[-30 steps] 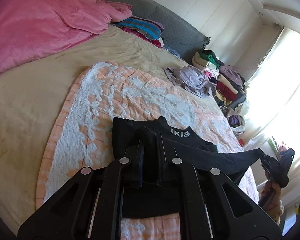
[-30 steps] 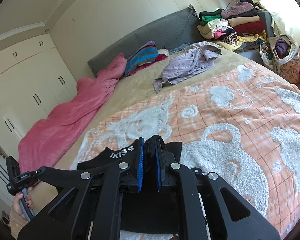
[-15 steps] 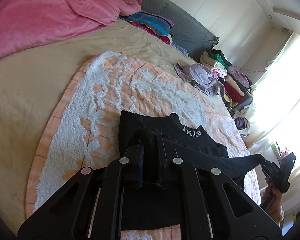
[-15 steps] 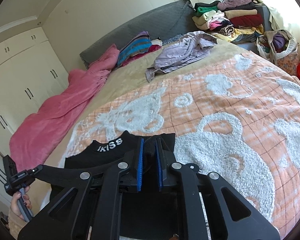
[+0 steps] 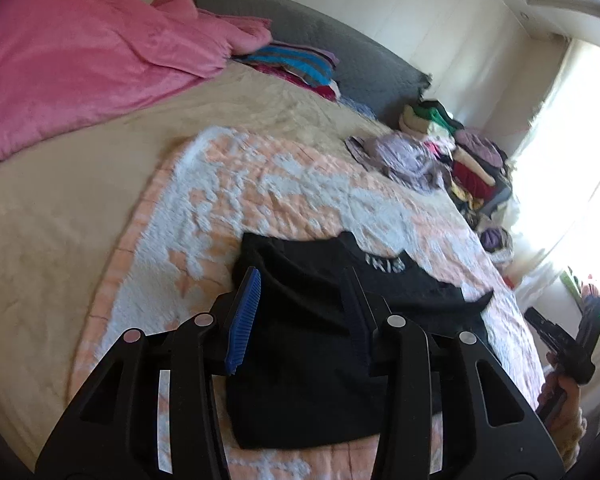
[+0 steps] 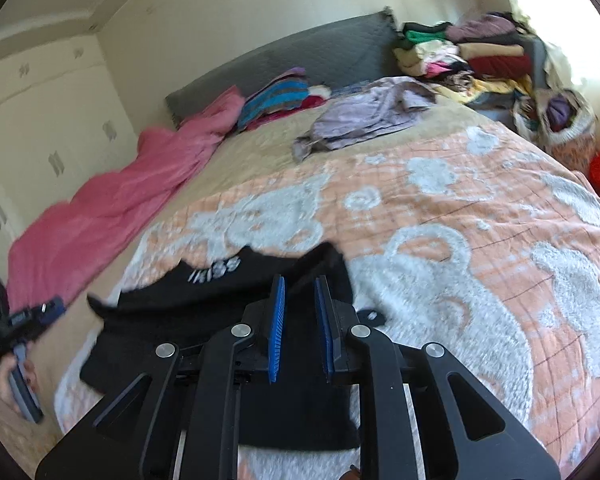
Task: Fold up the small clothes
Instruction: 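Lay the hem near the collar and open both grippers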
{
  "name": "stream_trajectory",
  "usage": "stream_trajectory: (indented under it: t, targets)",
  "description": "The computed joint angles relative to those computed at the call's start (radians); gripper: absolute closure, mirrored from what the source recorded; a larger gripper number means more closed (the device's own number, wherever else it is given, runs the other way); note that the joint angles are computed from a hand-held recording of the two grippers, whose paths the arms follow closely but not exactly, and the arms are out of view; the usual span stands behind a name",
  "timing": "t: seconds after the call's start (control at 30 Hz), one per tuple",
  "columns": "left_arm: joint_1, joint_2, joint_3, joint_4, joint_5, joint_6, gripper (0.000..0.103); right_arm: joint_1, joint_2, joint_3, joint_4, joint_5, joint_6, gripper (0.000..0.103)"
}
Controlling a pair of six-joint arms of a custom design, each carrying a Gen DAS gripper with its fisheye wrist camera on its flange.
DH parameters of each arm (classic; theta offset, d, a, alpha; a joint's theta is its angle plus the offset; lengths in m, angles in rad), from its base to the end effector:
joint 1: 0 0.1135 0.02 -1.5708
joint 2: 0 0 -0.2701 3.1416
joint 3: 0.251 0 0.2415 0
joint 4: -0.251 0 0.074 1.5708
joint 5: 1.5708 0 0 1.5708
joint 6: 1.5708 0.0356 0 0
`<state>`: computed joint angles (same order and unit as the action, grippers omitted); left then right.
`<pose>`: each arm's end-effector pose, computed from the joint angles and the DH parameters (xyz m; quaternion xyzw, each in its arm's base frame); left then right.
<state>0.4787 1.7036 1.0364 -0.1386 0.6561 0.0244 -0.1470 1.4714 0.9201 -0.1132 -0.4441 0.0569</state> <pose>0.3184 0.1408 0.2099 -0.0806 0.8828 -0.2016 0.4166 0.3064 -0.0299 0.2454 -0.0067 0.8823 0.1786 0.4355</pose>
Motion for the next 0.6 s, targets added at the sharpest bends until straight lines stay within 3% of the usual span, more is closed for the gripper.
stream_trajectory:
  t: [0.07, 0.13, 0.17, 0.37, 0.6]
  targets:
    - [-0.035, -0.021, -0.033, 0.002, -0.028, 0.027, 0.071, 0.027, -0.006, -0.014, -0.014, 0.005, -0.03, 0.087]
    - [-0.081, -0.031, -0.068, 0.007, -0.073, 0.065, 0.085, 0.069, -0.007, -0.027, -0.03, 0.027, -0.061, 0.087]
    - [-0.1, -0.033, -0.083, 0.011, -0.092, 0.079, 0.086, 0.095, -0.001, -0.031, -0.037, 0.042, -0.079, 0.087]
    - [-0.202, 0.032, -0.115, 0.053, -0.211, 0.125, 0.086, 0.206, 0.084, -0.018, -0.044, 0.102, -0.113, 0.087]
    - [-0.244, 0.152, 0.002, 0.029, -0.278, 0.091, 0.086, 0.291, 0.272, 0.12, -0.064, 0.147, -0.093, 0.087]
